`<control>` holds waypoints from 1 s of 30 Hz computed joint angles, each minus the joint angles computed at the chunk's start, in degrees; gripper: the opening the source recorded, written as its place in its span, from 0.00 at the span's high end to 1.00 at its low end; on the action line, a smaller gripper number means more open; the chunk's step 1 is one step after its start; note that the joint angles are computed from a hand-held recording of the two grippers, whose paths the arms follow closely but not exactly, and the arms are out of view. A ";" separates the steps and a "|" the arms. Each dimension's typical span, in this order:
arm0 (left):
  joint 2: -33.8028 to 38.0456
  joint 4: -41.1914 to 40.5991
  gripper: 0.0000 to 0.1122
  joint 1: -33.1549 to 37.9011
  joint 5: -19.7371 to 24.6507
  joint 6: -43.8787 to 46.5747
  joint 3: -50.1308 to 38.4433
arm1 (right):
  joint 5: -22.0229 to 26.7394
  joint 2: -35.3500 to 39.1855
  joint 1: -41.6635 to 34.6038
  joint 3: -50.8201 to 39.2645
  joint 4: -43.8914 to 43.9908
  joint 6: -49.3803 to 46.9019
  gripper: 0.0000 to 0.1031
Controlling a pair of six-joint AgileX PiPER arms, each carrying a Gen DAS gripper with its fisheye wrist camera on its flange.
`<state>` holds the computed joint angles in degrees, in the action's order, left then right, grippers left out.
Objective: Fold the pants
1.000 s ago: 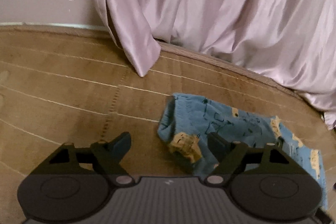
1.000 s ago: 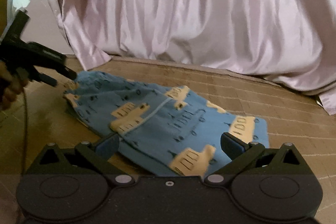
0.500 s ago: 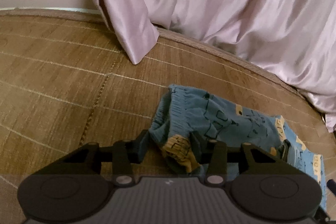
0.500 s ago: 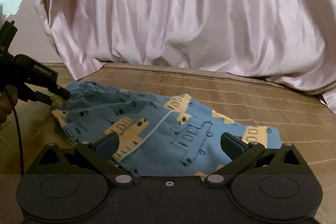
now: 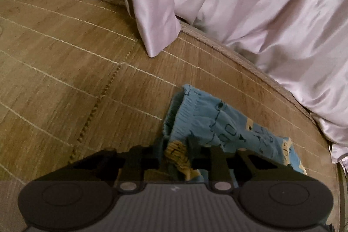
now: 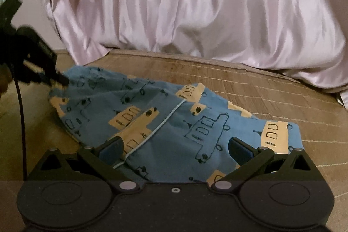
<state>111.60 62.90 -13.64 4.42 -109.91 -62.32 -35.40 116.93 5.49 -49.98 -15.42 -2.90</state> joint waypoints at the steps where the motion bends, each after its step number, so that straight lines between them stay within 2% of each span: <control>1: -0.20 -2.55 0.82 -0.56 1.10 3.29 -0.44 | -0.16 0.04 0.10 0.11 0.23 -0.58 0.01; 6: -2.21 -3.99 0.83 -5.29 9.36 10.93 -3.46 | -1.14 0.02 -0.26 0.60 -0.07 -1.45 0.01; 10: -4.64 -1.83 0.83 -8.33 11.31 14.87 -4.68 | 1.08 -0.84 -1.50 -0.06 -2.65 1.84 0.01; 13: -5.76 -3.57 0.83 -10.18 12.20 19.88 -6.38 | 2.28 -2.17 -2.97 -0.20 -5.30 4.82 0.01; 15: -6.19 -6.26 0.84 -11.64 13.21 24.33 -8.16 | 3.28 -3.37 -4.37 -0.39 -7.84 7.09 0.01; 20: -6.27 -14.37 0.84 -16.59 16.46 37.55 -15.33 | 6.45 -6.98 -9.62 -0.65 -20.85 15.87 0.01; 24: -4.42 -20.92 0.84 -21.31 20.94 49.92 -23.95 | 9.18 -11.15 -14.73 1.02 -21.59 13.51 0.01; 30: 2.61 -34.03 0.84 -27.08 28.04 67.75 -38.64 | 13.29 -12.65 -22.63 -0.89 -25.26 18.61 0.01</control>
